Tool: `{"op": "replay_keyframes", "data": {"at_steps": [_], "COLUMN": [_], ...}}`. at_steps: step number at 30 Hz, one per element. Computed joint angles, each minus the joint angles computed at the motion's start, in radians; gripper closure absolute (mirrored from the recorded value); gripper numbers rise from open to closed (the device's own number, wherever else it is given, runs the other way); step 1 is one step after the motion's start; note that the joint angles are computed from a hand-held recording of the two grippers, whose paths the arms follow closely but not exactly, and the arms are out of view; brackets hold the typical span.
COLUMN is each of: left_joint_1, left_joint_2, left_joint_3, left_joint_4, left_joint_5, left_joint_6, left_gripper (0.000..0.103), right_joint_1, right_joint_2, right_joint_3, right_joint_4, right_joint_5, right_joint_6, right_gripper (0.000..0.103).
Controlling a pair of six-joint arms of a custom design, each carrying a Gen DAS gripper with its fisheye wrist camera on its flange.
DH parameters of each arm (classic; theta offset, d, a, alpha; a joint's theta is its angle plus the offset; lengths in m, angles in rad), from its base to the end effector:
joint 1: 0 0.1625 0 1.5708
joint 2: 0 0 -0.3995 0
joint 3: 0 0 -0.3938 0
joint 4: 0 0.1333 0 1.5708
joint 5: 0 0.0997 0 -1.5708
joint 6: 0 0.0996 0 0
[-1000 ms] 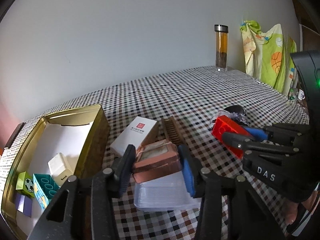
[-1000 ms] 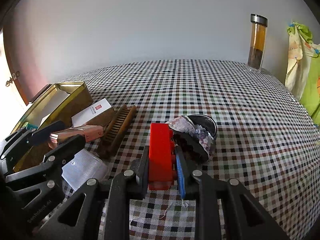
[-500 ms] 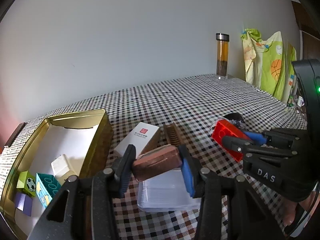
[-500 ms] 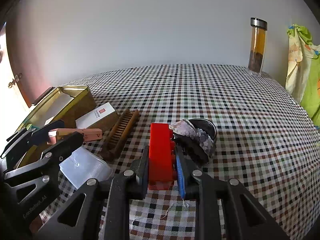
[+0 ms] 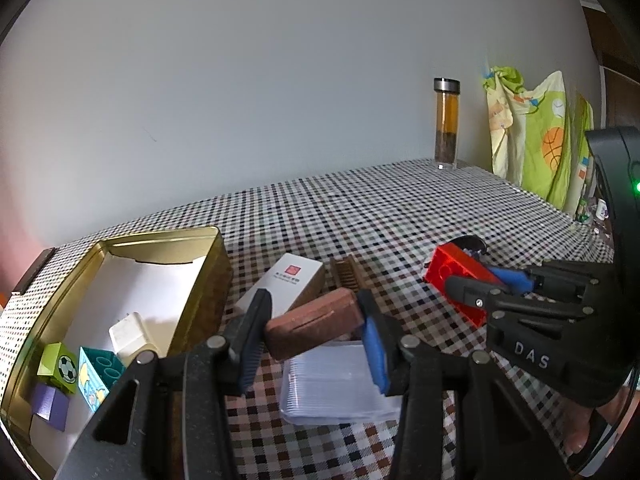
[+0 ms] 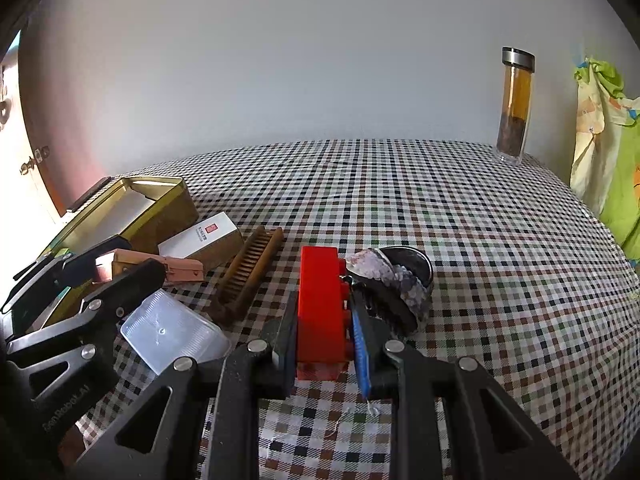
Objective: Organize rigid objects
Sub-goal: 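Grasp the brown card box with the left tool and lift it upright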
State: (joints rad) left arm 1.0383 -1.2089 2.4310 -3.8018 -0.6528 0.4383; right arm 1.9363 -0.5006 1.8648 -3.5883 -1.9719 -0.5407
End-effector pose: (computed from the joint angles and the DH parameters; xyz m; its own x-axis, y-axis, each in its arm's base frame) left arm -0.0101 -0.4355 0.2182 -0.6681 -0.0504 -0.7424 0.6119 0.5306 -0.5866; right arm 0.2905 -0.4950 -0.0434 -0.6638 -0.4738 0.5787 -0.7296 0.5805 -0.3615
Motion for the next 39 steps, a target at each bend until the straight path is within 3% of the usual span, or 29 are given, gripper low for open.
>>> {"op": "replay_keyframes", "data": {"at_steps": [39], "left_joint_1": [-0.017], "left_joint_2": [0.031], "left_joint_3": [0.012], "left_joint_4": [-0.203], "left_joint_5": [-0.002], "left_joint_6": [0.085], "left_gripper": [0.062], "right_joint_1": [0.018], "right_joint_2": [0.020], "right_joint_3": [0.035], "right_joint_4": [-0.177], "right_joint_5": [0.023], "right_joint_6": [-0.081], "right_gripper": [0.078]}}
